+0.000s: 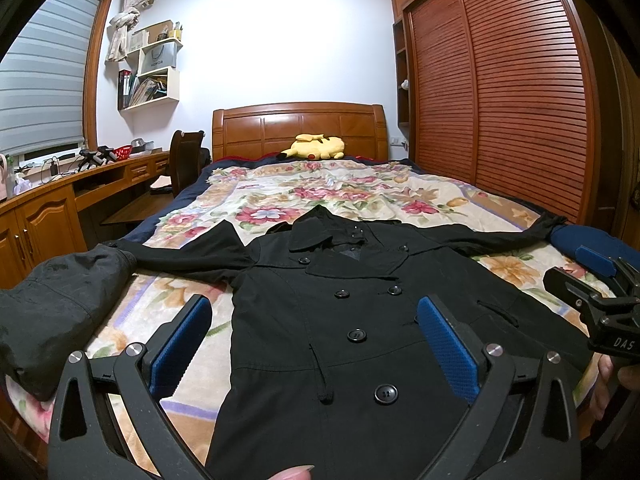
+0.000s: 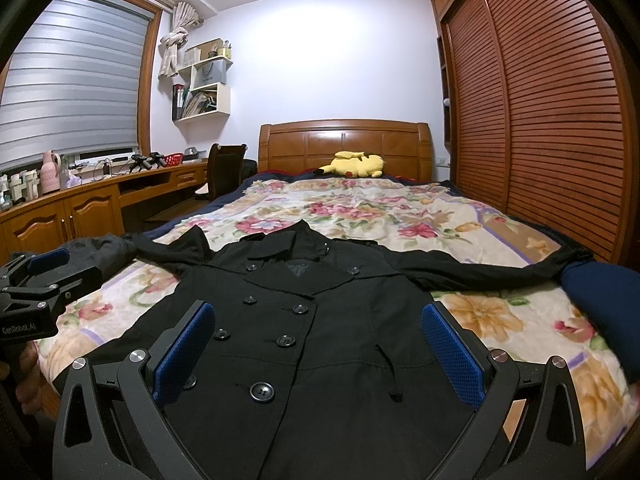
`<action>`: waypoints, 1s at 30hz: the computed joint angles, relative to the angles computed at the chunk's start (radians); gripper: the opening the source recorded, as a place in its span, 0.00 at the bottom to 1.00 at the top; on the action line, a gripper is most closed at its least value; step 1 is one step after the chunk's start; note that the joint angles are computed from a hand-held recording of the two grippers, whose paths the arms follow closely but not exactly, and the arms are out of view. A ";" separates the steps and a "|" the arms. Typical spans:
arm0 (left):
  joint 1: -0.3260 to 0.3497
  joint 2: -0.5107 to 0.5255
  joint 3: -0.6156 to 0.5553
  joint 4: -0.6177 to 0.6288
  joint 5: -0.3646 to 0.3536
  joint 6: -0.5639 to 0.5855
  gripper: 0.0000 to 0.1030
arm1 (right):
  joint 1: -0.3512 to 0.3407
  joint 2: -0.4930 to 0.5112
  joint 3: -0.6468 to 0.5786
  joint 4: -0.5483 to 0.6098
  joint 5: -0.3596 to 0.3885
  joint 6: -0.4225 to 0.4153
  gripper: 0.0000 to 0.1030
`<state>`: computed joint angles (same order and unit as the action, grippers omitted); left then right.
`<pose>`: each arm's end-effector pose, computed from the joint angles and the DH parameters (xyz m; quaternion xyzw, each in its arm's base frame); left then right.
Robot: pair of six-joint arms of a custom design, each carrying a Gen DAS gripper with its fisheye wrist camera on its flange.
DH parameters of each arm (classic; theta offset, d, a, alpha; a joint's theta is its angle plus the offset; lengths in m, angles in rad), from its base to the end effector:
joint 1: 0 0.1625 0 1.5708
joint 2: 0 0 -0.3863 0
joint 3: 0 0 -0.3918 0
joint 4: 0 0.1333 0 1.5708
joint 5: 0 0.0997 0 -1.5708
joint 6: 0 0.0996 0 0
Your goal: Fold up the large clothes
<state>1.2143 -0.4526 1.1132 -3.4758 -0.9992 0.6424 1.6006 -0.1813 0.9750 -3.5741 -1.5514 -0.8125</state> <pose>-0.0926 -0.7851 0.1586 0.2292 0.7631 -0.5208 0.3064 0.1585 -0.7787 0.0109 0.3413 -0.7484 0.5286 0.2095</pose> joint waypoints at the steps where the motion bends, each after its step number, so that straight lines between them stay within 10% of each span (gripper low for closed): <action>1: 0.002 -0.002 0.001 0.000 -0.002 0.001 1.00 | 0.000 0.001 -0.001 0.002 -0.001 0.000 1.00; 19: 0.025 -0.051 -0.030 0.195 0.045 -0.036 1.00 | 0.031 0.049 -0.157 0.175 -0.042 0.008 1.00; 30: 0.079 0.012 -0.229 0.331 0.044 -0.036 1.00 | 0.052 0.231 -0.515 0.379 -0.062 -0.004 1.00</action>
